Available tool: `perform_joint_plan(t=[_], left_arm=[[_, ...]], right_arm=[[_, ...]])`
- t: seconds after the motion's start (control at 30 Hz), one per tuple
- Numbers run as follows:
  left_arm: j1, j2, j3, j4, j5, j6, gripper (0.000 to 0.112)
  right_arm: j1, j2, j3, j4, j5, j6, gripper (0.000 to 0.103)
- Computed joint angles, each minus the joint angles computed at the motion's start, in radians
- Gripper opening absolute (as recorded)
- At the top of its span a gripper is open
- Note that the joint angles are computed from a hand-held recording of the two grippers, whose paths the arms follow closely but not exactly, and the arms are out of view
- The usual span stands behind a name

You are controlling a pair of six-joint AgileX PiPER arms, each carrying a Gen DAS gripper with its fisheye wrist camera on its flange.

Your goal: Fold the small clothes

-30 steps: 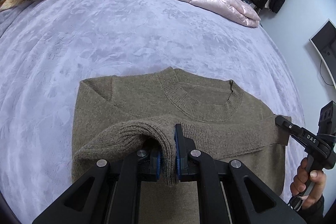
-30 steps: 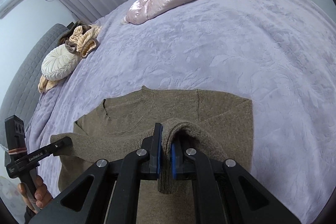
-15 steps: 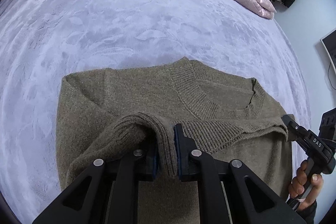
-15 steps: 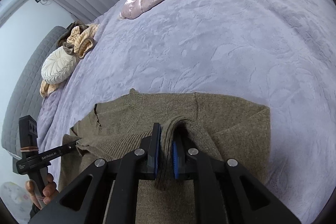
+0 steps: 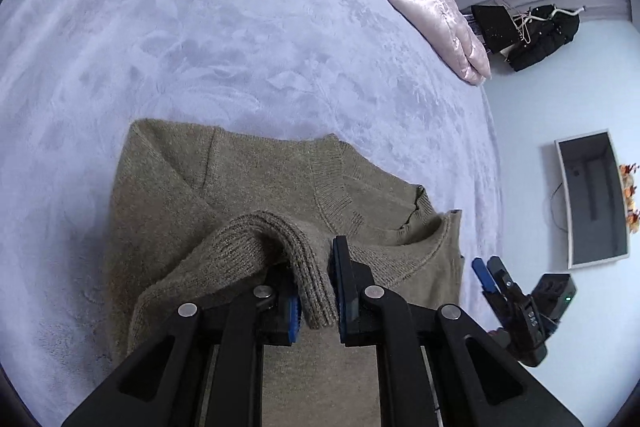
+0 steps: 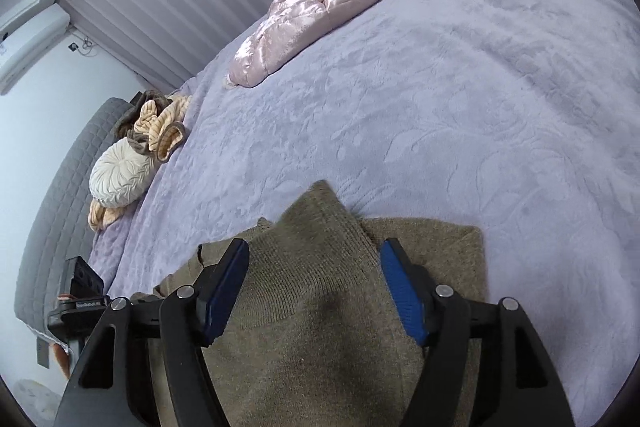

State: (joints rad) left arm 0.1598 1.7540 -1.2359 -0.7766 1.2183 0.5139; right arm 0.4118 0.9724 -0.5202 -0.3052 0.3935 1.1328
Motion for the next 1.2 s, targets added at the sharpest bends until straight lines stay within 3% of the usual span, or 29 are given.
perform_joint_plan(t=[0.1,0.13,0.23,0.3,0.4,0.43,0.5,0.57,0.6,0.7,0.83,0.93,1.07,1.2], left_arm=[[-0.116,-0.078,0.028,0.143,-0.153,-0.054,0.013],[-0.178,-0.097,0.043,0.22,-0.221,-0.081,0.013],[-0.255,-0.101,0.072,0.316,-0.329,-0.12,0.013],[-0.236,-0.05,0.041,0.292,-0.282,-0.109,0.01],[-0.142,-0.02,0.033,0.131,-0.214,-0.028,0.011],[-0.116,-0.021,0.036,0.113,-0.207,-0.046,0.017],[-0.074,-0.02,0.03,0.102,-0.173,-0.087,0.071],[-0.034,-0.083,0.086,0.054,-0.227,-0.038,0.085],[-0.026,-0.093,0.085,0.058,-0.226,-0.041,0.085],[0.025,-0.066,0.062,0.003,-0.118,-0.002,0.085],[-0.012,-0.086,0.076,0.008,-0.106,0.017,0.085],[-0.09,-0.113,0.103,0.031,-0.173,0.034,0.085],[-0.18,-0.049,0.072,0.184,-0.349,-0.084,0.085],[-0.087,-0.033,0.098,0.167,-0.402,-0.083,0.085]], right_arm=[[0.193,0.097,-0.09,-0.246,0.126,0.198,0.072],[0.241,0.137,-0.117,-0.298,0.16,0.236,0.072],[0.339,0.276,-0.198,-0.392,0.25,0.289,0.072],[0.344,0.327,-0.222,-0.38,0.242,0.268,0.072],[0.348,0.38,-0.243,-0.378,0.256,0.263,0.072],[0.344,0.384,-0.241,-0.37,0.255,0.256,0.072],[0.346,0.37,-0.224,-0.372,0.253,0.273,0.072],[0.355,0.344,-0.206,-0.382,0.255,0.3,0.072],[0.358,0.328,-0.195,-0.383,0.26,0.313,0.072],[0.362,0.294,-0.177,-0.382,0.264,0.341,0.072],[0.388,0.277,-0.184,-0.387,0.295,0.359,0.072],[0.389,0.29,-0.202,-0.396,0.308,0.357,0.072],[0.25,0.342,-0.198,-0.255,0.205,0.174,0.074],[0.233,0.358,-0.179,-0.357,0.32,0.268,0.073]])
